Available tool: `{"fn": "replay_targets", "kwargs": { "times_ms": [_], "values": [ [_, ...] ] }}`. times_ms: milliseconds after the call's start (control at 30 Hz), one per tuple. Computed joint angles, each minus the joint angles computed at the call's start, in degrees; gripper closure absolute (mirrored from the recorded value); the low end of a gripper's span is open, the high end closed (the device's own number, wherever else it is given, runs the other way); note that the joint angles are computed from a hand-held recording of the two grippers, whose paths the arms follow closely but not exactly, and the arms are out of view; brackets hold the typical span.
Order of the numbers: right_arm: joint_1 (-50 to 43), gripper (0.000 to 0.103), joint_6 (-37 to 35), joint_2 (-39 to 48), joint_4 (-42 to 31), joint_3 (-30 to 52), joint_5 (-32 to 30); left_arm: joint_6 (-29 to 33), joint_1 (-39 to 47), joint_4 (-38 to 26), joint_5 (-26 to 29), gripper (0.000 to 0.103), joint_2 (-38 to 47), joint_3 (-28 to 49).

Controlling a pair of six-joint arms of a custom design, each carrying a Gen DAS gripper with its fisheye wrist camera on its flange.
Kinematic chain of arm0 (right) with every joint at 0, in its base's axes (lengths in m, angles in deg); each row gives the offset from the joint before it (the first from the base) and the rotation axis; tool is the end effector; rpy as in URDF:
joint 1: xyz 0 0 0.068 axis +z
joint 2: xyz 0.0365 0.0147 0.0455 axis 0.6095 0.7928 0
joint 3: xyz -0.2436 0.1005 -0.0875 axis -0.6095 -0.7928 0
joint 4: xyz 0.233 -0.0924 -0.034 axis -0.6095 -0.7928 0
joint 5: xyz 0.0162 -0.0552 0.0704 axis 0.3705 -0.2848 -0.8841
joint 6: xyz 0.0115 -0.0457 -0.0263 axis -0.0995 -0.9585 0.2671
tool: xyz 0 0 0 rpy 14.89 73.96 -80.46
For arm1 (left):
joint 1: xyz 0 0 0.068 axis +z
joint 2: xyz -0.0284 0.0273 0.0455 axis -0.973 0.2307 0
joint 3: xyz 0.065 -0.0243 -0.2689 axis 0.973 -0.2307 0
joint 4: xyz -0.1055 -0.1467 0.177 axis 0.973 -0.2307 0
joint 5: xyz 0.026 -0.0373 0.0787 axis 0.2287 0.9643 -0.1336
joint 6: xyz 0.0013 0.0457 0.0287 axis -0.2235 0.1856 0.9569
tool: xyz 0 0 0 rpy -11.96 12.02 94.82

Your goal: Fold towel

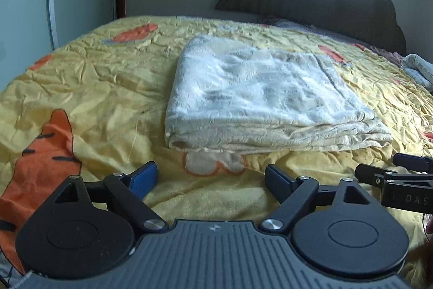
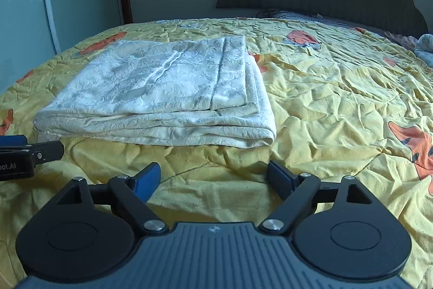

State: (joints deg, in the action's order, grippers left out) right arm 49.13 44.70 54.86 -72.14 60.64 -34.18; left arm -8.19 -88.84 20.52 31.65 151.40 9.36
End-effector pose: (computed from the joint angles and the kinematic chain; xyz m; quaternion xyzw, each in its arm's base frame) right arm 0.1291 0.0134 0.1948 0.1856 0.8696 -0.0196 0.4571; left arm 0.2161 -0.0571 0.2486 0.2342 0.8649 -0.1373 0.4222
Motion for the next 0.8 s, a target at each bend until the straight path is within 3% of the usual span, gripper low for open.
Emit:
{"fn": "replay_targets", "kwargs": {
  "times_ms": [200, 800],
  "values": [
    [-0.9, 0.009, -0.5, 0.3, 0.3, 0.0, -1.2, 1.6, -2.3, -0.6, -3.2, 0.007, 0.2, 0.0],
    [-0.7, 0.009, -0.4, 0.1, 0.1, 0.1, -1.1, 2.6, -1.7, -0.4, -2.8, 0.005, -0.8, -0.8]
  ]
}}
